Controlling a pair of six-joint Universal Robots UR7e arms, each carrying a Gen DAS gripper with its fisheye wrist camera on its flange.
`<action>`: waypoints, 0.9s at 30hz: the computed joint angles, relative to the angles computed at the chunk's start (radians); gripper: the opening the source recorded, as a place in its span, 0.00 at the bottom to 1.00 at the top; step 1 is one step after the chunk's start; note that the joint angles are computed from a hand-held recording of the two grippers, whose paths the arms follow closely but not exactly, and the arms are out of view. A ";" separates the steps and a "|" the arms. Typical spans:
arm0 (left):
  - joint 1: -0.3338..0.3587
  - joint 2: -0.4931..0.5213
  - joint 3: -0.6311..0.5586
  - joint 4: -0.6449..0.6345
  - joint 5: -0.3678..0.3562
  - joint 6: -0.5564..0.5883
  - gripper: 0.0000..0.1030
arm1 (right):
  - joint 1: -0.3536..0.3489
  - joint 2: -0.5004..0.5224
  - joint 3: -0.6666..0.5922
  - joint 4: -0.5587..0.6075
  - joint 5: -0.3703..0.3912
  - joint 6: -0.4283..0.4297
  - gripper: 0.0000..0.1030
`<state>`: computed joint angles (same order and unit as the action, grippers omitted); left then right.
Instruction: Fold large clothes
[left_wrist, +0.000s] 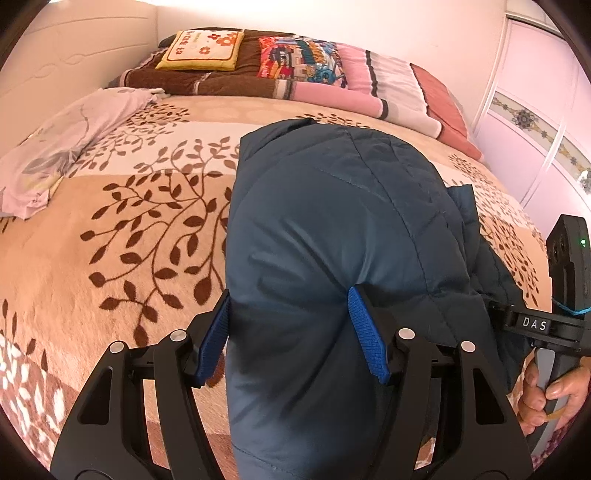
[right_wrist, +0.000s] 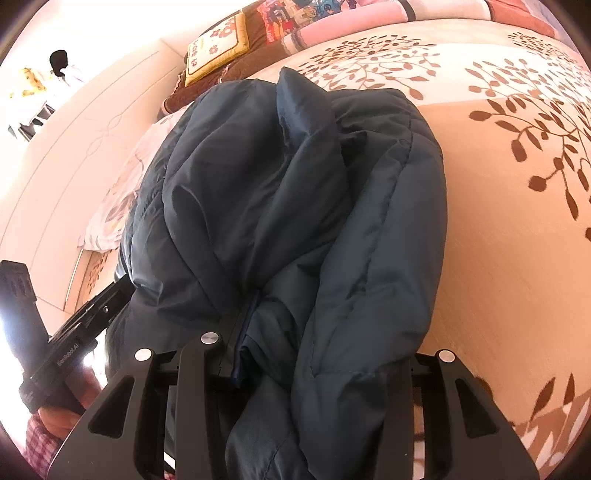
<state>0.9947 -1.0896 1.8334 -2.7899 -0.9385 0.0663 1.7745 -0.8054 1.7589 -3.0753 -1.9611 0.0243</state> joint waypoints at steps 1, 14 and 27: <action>0.000 0.000 0.003 -0.007 0.001 0.004 0.61 | 0.001 0.002 -0.001 -0.001 -0.002 0.001 0.39; -0.002 0.005 -0.007 -0.001 0.021 0.001 0.61 | 0.015 0.019 -0.034 0.030 -0.040 -0.013 0.39; -0.019 -0.023 -0.009 0.081 0.091 -0.070 0.77 | 0.012 0.005 -0.035 0.065 -0.076 0.098 0.69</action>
